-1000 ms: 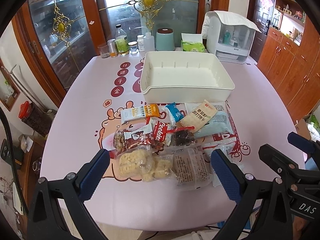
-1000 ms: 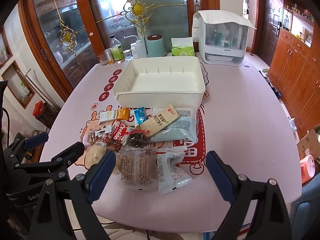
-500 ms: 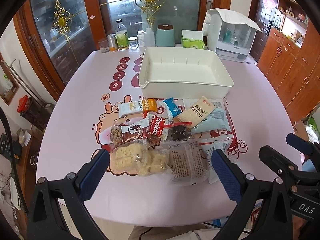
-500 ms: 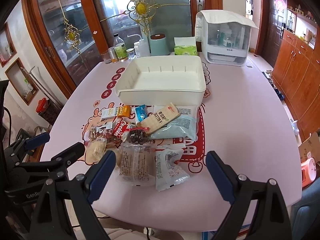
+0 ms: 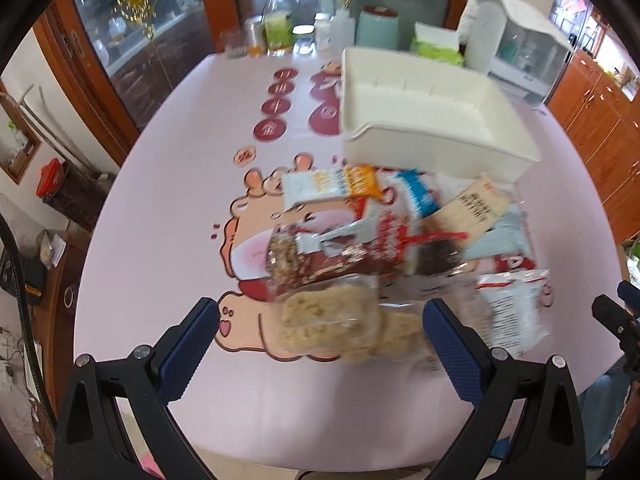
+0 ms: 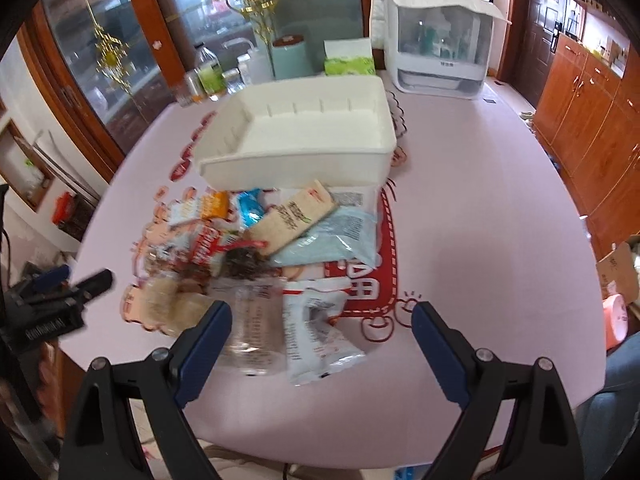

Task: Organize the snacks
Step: 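Grasp the brown chocolate wrapper with the left tool while the right tool grasps the white printed bag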

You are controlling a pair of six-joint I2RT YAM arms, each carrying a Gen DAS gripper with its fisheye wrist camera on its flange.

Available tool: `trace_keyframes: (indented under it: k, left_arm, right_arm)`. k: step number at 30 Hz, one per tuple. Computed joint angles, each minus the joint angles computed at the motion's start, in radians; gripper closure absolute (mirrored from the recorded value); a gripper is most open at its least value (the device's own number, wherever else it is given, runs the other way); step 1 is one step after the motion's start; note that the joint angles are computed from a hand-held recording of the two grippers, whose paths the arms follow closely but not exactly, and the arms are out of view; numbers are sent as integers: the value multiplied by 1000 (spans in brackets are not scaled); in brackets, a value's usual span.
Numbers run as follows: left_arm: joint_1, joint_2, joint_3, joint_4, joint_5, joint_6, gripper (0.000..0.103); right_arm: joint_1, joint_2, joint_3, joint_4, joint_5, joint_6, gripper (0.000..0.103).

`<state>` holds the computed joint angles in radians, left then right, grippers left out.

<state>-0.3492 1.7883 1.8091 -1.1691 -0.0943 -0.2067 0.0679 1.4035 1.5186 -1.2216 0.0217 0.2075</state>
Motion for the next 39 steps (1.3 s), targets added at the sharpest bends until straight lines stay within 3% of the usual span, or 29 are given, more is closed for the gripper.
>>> trace_keyframes:
  k: [10,18,27,35,38,39]
  left_arm:
    - [84,130,-19,32,93,71,2]
    - [105,335,160,-23,164,47,2]
    - [121,520,361,-82,217,-37,2]
    - [74,642,534,-140,142,21,2]
    - [59,644,531,-119,114,40,11]
    - [57,625,499,-86,122,50,20]
  right_arm:
    - [-85,98,-130,31,-80,-47,18]
    - [-115,166,-174,73,-173,-26,25]
    - [-43,235,-155,99,-162,16,29]
    - [-11,310,-119,109,-147,37,35]
    - [-1,331,-106,105,-135,35,40]
    - [2,337,-100,102,-129,33,43]
